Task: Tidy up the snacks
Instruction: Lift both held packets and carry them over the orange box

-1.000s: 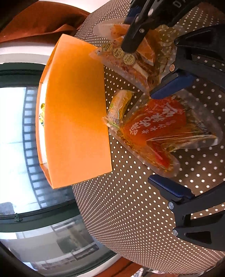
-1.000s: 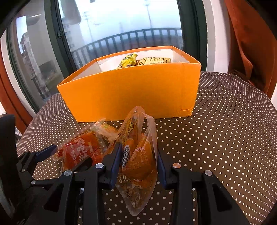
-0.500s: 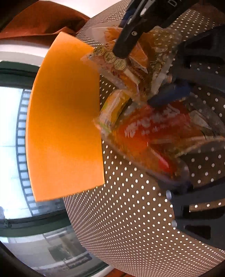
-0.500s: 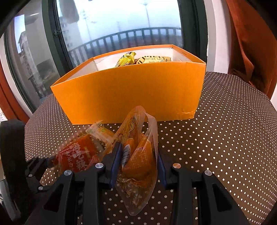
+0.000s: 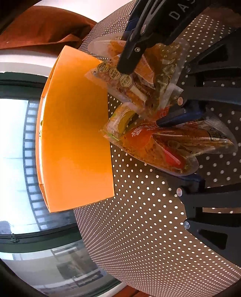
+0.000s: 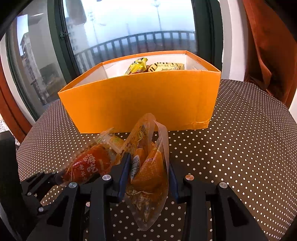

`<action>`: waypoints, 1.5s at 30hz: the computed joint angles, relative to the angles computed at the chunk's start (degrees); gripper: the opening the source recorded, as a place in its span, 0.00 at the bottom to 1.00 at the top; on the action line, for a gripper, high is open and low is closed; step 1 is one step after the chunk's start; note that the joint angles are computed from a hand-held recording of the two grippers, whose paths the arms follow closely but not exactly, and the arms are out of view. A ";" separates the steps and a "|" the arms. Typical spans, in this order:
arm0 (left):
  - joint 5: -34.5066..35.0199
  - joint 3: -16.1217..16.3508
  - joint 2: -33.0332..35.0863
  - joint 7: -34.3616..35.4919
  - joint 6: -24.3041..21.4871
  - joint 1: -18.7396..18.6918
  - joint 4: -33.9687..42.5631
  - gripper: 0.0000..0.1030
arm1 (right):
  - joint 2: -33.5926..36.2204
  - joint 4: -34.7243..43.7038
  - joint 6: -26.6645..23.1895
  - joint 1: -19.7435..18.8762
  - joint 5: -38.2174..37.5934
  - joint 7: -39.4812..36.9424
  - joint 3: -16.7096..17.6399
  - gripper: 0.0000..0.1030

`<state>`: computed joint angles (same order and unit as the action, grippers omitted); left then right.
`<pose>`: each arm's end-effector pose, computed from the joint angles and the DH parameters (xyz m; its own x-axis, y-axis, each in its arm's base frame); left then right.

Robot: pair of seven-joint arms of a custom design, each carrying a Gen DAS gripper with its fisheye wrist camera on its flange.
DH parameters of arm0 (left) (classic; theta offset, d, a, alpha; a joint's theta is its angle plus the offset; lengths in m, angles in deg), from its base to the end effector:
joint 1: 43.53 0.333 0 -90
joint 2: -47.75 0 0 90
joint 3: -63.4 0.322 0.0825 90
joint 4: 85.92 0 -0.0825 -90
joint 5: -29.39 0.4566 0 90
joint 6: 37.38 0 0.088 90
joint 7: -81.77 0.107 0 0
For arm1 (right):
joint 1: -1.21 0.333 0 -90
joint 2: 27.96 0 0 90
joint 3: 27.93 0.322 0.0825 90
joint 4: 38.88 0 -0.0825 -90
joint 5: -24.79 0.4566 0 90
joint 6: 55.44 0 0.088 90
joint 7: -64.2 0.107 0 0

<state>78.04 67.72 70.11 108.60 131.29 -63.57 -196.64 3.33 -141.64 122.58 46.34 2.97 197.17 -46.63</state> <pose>0.6666 -0.2416 0.2951 0.0158 -0.9995 0.0279 -0.7593 -0.0301 -0.6501 0.6499 0.3902 0.3001 0.2369 -0.9673 -0.0902 -0.6877 -0.1014 -0.7189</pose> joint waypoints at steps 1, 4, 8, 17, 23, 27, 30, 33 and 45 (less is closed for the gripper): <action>0.64 0.45 -0.32 -0.90 0.09 -0.53 -0.32 0.42 | -0.20 -0.35 0.18 0.58 -0.21 0.28 -0.58 0.39; 4.22 1.74 -2.20 -4.91 0.32 -1.73 -2.03 0.42 | -0.79 -1.45 1.02 2.41 -0.80 1.18 -2.50 0.39; 11.38 2.10 -4.87 -11.84 -0.46 -2.43 -4.24 0.42 | -1.61 -3.06 2.53 4.93 -0.87 1.85 -5.07 0.39; 23.55 -1.67 -11.57 -23.39 -4.51 -0.66 -8.39 0.41 | -1.88 -6.11 6.57 14.96 2.15 1.07 -15.34 0.39; 29.72 -5.71 -15.29 -28.71 -7.04 1.87 -10.79 0.41 | -1.84 -8.32 10.23 20.55 6.79 -1.34 -21.41 0.39; 32.32 -8.95 -17.37 -31.18 -8.95 3.61 -12.10 0.40 | -1.82 -9.44 12.54 23.01 10.28 -3.61 -24.05 0.39; 33.67 -11.37 -18.41 -32.26 -9.99 5.13 -12.72 0.40 | -1.63 -10.10 13.72 24.77 13.15 -5.45 -25.68 0.39; 32.88 -13.17 -18.94 -31.65 -10.00 6.62 -13.31 0.40 | -2.04 -10.95 14.32 25.17 15.58 -7.32 -25.82 0.39; 29.98 -12.68 -15.98 -27.69 -8.39 8.16 -10.10 0.40 | -3.64 -10.06 12.98 18.63 22.10 -14.94 -17.90 0.39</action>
